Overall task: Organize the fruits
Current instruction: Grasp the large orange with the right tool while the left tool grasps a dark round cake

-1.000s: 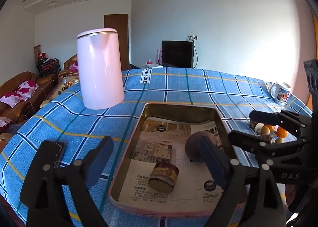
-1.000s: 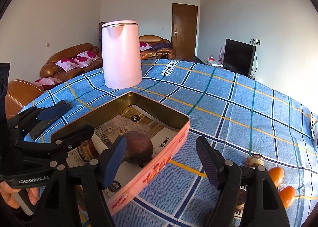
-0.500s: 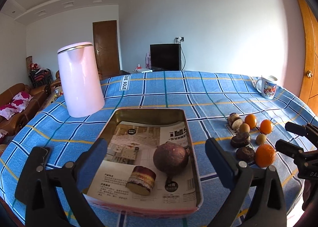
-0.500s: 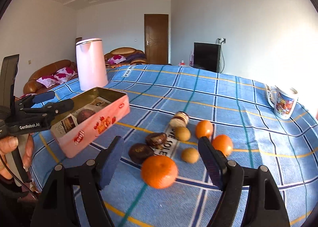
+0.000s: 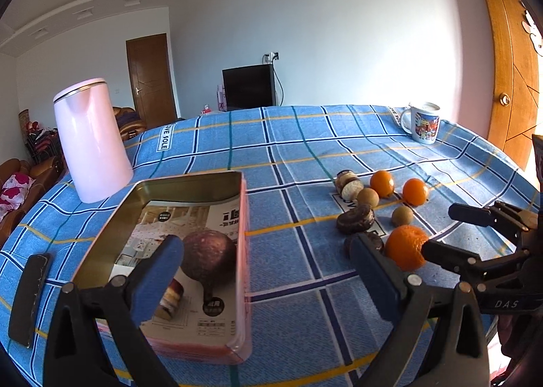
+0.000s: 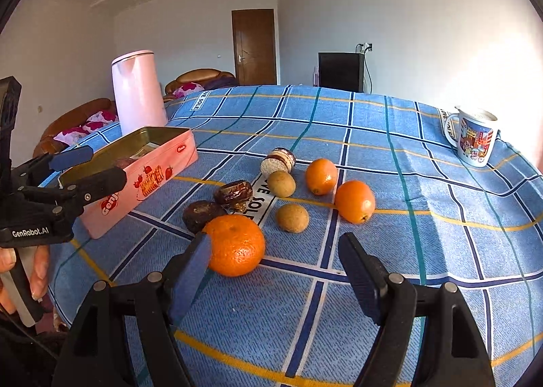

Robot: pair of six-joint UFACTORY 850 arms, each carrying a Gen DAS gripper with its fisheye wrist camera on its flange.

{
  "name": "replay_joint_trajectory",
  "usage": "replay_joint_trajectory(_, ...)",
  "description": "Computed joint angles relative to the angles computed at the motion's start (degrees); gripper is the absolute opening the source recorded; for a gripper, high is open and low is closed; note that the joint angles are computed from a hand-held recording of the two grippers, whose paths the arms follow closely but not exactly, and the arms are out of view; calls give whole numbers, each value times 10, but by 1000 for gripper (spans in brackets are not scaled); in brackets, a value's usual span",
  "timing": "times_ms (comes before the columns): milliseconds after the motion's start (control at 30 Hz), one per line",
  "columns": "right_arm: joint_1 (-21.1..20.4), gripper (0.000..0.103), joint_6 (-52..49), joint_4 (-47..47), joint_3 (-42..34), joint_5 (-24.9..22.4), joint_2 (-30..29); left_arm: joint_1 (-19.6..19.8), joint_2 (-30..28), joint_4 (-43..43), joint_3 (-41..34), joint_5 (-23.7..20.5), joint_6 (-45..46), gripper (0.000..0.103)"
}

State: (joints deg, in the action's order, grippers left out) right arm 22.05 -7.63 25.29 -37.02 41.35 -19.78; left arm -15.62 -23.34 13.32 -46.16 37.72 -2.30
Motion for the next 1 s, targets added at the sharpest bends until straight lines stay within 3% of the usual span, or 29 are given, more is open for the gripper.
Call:
replay_joint_trajectory(233, -5, 76, -2, -23, -42, -64, -23, -7, -6, -6, -5, -7, 3, 101)
replay_joint_trajectory(300, -14, 66, 27, -55, -53, -97, -28, -8, -7, 3, -6, -9, -3, 101)
replay_joint_trajectory(367, -21, 63, 46, -81, -63, -129, -33, -10, -8, 7, -8, -12, -3, 101)
replay_joint_trajectory(400, -24, 53, 71, -110, -63, -132, -34, -12, -9, 10, -10, -14, -4, 101)
replay_joint_trajectory(433, -24, 49, 74, -115, -59, -125, -33, -13, -9, 14, -11, -16, -6, 101)
replay_joint_trajectory(567, -16, 48, 60, -82, -26, -65, -13, -22, -11, 24, -18, -27, -11, 101)
replay_joint_trajectory(733, 0, 48, -31, 51, 10, 35, 14, -40, -23, 47, -42, -59, -24, 100)
replay_joint_trajectory(867, -20, 48, -12, 41, 16, 51, 16, -50, -41, 107, -69, -98, -82, 96)
replay_joint_trajectory(933, -32, 48, 21, 9, 19, 44, 18, -54, -50, 129, -84, -120, -104, 83)
replay_joint_trajectory(1000, -28, 48, 7, 20, 18, 44, 18, -58, -59, 162, -100, -143, -136, 81)
